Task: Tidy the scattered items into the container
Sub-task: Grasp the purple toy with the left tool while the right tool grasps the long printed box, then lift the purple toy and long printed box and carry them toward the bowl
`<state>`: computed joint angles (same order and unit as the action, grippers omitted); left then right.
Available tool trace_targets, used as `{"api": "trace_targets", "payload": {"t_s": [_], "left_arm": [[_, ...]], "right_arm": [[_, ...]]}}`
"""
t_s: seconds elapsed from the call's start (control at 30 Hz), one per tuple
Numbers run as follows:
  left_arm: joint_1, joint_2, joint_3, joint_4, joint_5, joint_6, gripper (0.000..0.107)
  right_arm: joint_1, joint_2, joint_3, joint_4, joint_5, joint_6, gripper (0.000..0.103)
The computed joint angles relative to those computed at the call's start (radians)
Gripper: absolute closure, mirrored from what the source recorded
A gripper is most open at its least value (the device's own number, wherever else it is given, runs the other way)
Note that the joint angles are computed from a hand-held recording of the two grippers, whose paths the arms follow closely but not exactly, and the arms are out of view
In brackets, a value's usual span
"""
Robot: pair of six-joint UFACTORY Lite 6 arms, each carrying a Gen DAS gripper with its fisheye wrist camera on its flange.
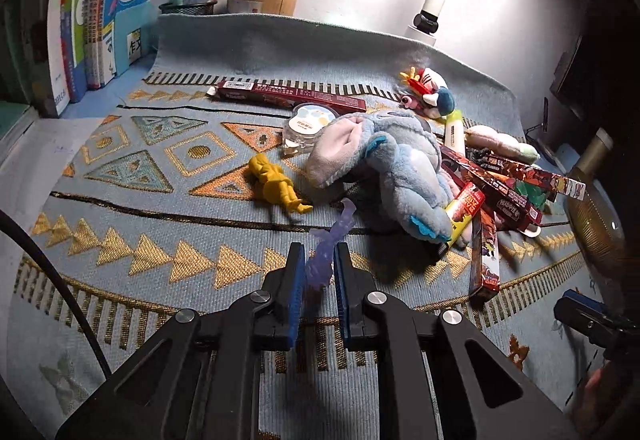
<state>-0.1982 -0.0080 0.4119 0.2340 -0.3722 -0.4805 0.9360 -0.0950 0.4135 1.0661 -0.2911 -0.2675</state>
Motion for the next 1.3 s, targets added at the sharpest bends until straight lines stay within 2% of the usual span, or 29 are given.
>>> {"api": "trace_targets", "payload": {"t_s": [0.1,0.17,0.23,0.43,0.5,0.57,0.67,0.77,0.83,0.87,0.9,0.93,1.07,1.13,1.17,1.3], "left_arm": [[0.040,-0.001,-0.011,0.167,-0.048,-0.136,0.095],[0.054,0.012,-0.003,0.223,-0.060,-0.184,0.095],[0.072,0.021,0.000,0.261,-0.076,-0.222,0.095],[0.084,0.040,0.010,0.300,-0.083,-0.258,0.095],[0.090,0.048,0.015,0.324,-0.086,-0.277,0.095],[0.093,0.062,0.026,0.338,-0.079,-0.293,0.095],[0.092,0.072,0.034,0.346,-0.077,-0.300,0.095],[0.097,0.099,0.058,0.376,-0.062,-0.330,0.094],[0.107,0.109,0.065,0.409,-0.072,-0.361,0.093],[0.110,0.109,0.065,0.417,-0.075,-0.368,0.093],[0.113,0.109,0.064,0.423,-0.078,-0.374,0.093],[0.116,0.109,0.064,0.432,-0.081,-0.381,0.093],[0.124,0.111,0.064,0.459,-0.093,-0.401,0.089],[0.127,0.110,0.061,0.479,-0.103,-0.411,0.084],[0.129,0.110,0.060,0.493,-0.112,-0.419,0.081],[0.123,0.108,0.060,0.485,-0.106,-0.414,0.081]], "right_arm": [[0.022,0.161,0.165,0.091,0.049,-0.099,0.011],[0.015,0.245,0.255,0.055,0.079,-0.051,0.011],[0.023,0.317,0.337,0.081,0.063,-0.063,0.011],[0.060,0.551,0.598,0.595,-0.048,-0.548,0.010],[0.089,0.577,0.622,0.632,-0.129,-0.588,0.011],[0.103,0.604,0.653,0.712,-0.166,-0.690,0.012],[0.088,0.583,0.626,0.687,-0.136,-0.702,0.011],[0.095,0.618,0.669,0.751,-0.166,-0.835,0.015],[0.099,0.606,0.652,0.718,-0.175,-0.802,0.034],[0.104,0.594,0.638,0.693,-0.176,-0.786,0.040],[0.110,0.579,0.622,0.677,-0.168,-0.779,0.057],[0.121,0.563,0.608,0.699,-0.182,-0.801,0.069],[0.154,0.451,0.474,0.699,-0.162,-0.773,0.079],[0.173,0.350,0.346,0.627,-0.142,-0.666,0.084],[0.192,0.297,0.281,0.601,-0.142,-0.612,0.084],[0.285,0.111,0.062,0.573,-0.181,-0.463,0.085]]}}
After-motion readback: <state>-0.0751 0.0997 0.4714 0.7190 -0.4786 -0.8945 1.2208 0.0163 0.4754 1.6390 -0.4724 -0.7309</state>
